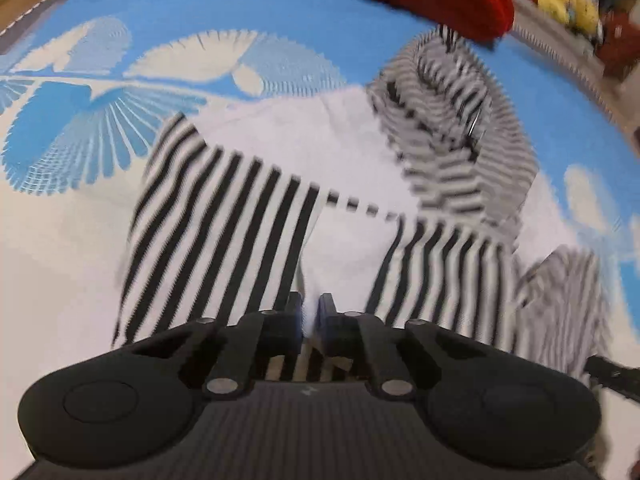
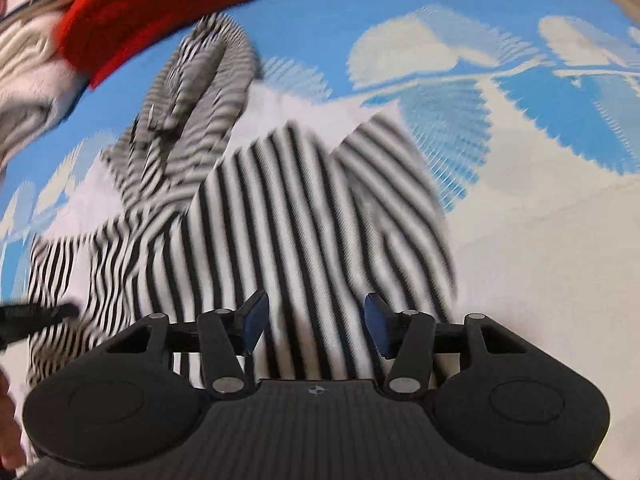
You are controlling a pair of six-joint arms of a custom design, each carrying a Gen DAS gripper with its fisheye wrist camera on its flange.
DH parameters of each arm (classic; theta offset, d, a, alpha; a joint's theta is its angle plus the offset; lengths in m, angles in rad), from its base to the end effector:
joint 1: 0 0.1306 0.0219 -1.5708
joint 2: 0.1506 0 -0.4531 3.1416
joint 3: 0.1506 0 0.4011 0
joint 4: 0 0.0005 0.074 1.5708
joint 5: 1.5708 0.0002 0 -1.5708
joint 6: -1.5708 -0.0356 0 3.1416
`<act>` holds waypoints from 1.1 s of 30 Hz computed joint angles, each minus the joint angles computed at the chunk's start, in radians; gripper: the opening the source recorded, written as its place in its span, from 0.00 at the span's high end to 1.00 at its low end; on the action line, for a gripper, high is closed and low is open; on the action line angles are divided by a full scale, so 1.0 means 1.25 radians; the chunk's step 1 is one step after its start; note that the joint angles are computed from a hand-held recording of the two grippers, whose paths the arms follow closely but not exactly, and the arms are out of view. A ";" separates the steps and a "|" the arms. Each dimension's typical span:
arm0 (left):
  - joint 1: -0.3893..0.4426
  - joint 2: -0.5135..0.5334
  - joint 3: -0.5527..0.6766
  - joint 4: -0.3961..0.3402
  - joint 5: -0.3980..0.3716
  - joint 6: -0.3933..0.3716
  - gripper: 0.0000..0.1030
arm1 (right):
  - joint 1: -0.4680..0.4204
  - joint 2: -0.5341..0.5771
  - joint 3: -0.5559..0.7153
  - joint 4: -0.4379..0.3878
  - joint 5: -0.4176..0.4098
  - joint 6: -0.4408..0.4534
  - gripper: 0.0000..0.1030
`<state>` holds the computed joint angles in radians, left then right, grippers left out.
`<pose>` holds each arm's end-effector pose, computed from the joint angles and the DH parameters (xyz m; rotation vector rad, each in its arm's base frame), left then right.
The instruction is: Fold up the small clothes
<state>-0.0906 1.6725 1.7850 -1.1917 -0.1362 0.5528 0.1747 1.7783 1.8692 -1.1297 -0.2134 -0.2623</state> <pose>0.5830 -0.0486 0.5180 -0.6470 2.5528 -0.0385 0.6243 0.1173 0.4975 0.0386 2.6362 0.4312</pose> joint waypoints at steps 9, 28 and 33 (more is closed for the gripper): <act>-0.007 -0.060 0.017 -0.113 -0.015 0.101 0.82 | 0.000 -0.015 -0.031 0.044 0.045 -0.077 0.47; 0.005 -0.023 -0.002 -0.106 0.036 0.112 0.56 | 0.012 -0.003 -0.019 -0.008 0.040 -0.095 0.47; -0.030 -0.011 0.041 -0.102 -0.009 0.131 0.51 | 0.026 -0.032 -0.044 0.057 0.059 -0.001 0.46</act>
<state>-0.1283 1.6581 1.8365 -1.3192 -0.1478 0.7169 0.2075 1.7386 1.8147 -1.0584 -0.1396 -0.2639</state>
